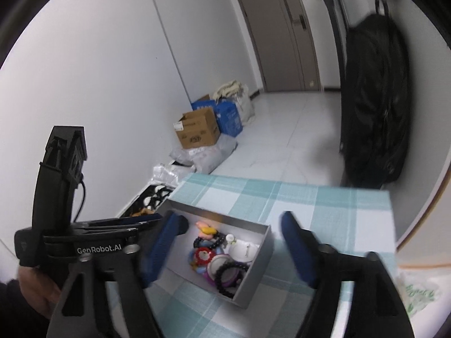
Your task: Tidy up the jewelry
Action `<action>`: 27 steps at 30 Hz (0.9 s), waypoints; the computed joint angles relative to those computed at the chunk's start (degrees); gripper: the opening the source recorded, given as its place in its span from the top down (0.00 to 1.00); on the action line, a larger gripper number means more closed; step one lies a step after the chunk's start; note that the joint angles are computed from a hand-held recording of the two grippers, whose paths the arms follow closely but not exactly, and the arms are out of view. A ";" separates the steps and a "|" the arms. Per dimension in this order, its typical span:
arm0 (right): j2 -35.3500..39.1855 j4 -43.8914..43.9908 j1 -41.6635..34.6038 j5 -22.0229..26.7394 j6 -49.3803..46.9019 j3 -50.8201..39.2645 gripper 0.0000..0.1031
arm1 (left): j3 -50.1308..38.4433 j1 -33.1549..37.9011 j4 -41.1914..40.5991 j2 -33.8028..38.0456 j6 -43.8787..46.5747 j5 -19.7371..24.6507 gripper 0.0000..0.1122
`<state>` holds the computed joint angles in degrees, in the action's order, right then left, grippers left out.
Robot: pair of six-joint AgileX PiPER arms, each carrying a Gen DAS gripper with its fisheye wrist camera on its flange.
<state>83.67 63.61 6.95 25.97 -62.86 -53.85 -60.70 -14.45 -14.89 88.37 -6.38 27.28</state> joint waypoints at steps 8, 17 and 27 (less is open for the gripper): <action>-5.73 5.67 -0.98 0.23 -6.18 5.34 0.03 | 5.58 -3.14 13.10 -7.06 -10.37 -4.75 0.44; -13.50 3.26 -0.66 0.31 -5.07 10.56 0.00 | 11.39 -6.29 28.14 -14.37 -26.47 -7.36 0.33; -16.18 -0.80 -0.82 1.18 -1.02 12.74 0.00 | 13.80 -9.43 39.50 -17.92 -38.79 -4.93 0.32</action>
